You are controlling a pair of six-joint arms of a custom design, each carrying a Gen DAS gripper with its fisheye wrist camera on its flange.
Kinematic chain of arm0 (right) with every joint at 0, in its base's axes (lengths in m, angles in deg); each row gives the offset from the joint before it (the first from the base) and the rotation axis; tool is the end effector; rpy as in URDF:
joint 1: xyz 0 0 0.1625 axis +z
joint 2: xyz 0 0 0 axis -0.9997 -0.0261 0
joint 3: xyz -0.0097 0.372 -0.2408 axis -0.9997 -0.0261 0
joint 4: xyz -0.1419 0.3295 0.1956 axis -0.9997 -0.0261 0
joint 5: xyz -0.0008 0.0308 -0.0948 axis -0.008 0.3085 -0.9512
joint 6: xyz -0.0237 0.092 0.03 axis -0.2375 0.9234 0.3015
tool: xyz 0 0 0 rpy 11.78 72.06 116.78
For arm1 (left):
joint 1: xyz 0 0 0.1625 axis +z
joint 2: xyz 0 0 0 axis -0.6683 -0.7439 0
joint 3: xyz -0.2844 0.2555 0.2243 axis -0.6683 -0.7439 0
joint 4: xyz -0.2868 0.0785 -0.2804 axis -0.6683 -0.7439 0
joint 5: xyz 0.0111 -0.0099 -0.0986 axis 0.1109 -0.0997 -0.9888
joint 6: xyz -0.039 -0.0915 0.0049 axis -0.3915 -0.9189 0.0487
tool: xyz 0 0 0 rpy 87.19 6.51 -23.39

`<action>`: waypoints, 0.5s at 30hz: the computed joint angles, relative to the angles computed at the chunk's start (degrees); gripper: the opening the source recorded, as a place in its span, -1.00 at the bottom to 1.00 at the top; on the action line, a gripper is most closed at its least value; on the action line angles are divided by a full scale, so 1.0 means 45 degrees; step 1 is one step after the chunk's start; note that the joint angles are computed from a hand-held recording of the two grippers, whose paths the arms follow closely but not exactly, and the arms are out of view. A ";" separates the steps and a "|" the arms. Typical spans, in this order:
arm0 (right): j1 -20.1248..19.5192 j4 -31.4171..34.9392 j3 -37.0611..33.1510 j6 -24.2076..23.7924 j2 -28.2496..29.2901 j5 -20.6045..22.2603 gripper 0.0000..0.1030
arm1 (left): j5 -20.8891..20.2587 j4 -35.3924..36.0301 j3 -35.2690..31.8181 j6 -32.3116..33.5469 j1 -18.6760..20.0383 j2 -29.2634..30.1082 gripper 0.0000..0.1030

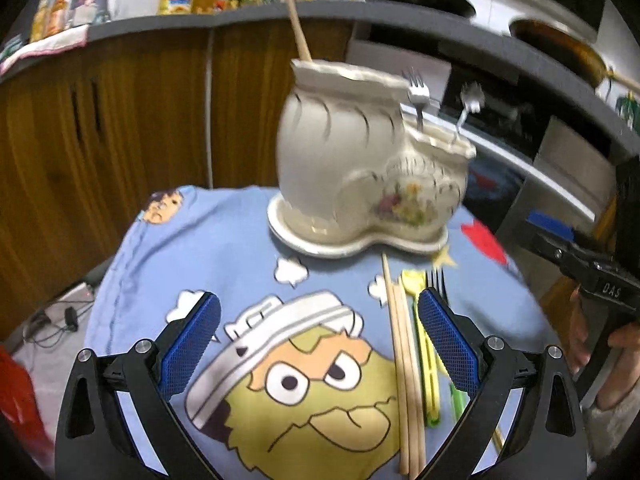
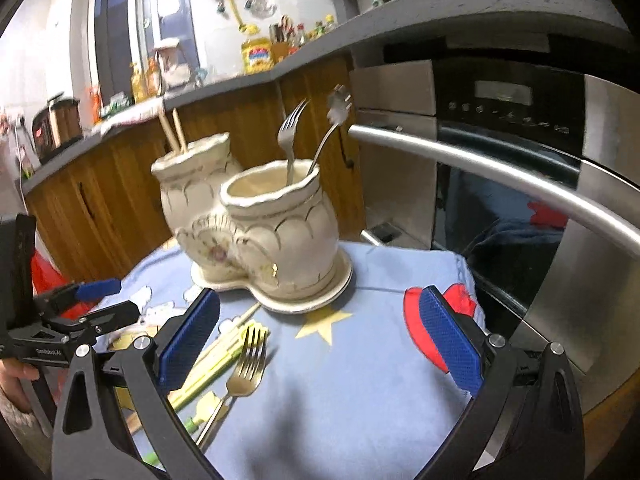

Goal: Organize utensils
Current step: 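Move both tools back down toward the remaining utensils on the cloth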

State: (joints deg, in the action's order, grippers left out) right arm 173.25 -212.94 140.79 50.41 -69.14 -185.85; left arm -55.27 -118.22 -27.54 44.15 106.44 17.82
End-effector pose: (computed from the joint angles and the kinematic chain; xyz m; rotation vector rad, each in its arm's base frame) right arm 0.0310 -0.7779 0.2297 0.2641 -2.1519 1.3016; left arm -0.2325 -0.8595 -0.0072 1.1898 2.5010 -0.7113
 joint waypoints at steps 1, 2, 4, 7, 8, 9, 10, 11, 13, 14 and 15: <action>0.0012 0.0157 -0.0053 -0.0063 0.0030 -0.0065 0.91 | 0.0098 0.0046 0.0013 0.0116 -0.0023 0.0018 0.90; 0.0035 0.0443 -0.0154 -0.0168 0.0083 -0.0186 0.91 | 0.0203 0.0134 0.0028 0.0243 -0.0049 0.0027 0.90; 0.0086 0.0981 -0.0360 -0.0379 0.0207 -0.0462 0.91 | 0.0401 0.0423 -0.0012 0.0384 -0.0082 0.0059 0.90; 0.0129 0.1478 -0.0491 -0.0647 0.0313 -0.0667 0.88 | 0.0728 0.0862 -0.0180 0.0609 -0.0141 0.0189 0.86; 0.0160 0.1624 -0.0564 -0.0800 0.0378 -0.0809 0.80 | 0.0805 0.0960 -0.0187 0.0732 -0.0161 0.0211 0.85; 0.0190 0.1763 -0.0638 -0.0906 0.0438 -0.0963 0.71 | 0.0842 0.1015 -0.0182 0.0842 -0.0174 0.0219 0.85; 0.0207 0.1992 -0.0706 -0.0963 0.0471 -0.1070 0.67 | 0.0901 0.1057 -0.0130 0.1043 -0.0200 0.0219 0.85; 0.0192 0.2142 -0.0706 -0.0954 0.0466 -0.1079 0.58 | 0.0936 0.1110 -0.0097 0.1203 -0.0217 0.0224 0.79; 0.0171 0.2561 -0.0744 -0.0835 0.0437 -0.1054 0.42 | 0.0925 0.1429 -0.0144 0.1364 -0.0223 0.0247 0.60; 0.0160 0.2719 -0.0769 -0.0774 0.0432 -0.1051 0.34 | 0.0927 0.1585 -0.0186 0.1375 -0.0216 0.0262 0.51; 0.0148 0.2917 -0.0781 -0.0703 0.0416 -0.1054 0.27 | 0.0951 0.1695 -0.0232 0.1375 -0.0217 0.0283 0.44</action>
State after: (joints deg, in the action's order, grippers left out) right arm 173.92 -199.81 137.27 47.25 -67.27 -190.60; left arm -50.99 -110.59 -28.58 50.34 105.46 19.09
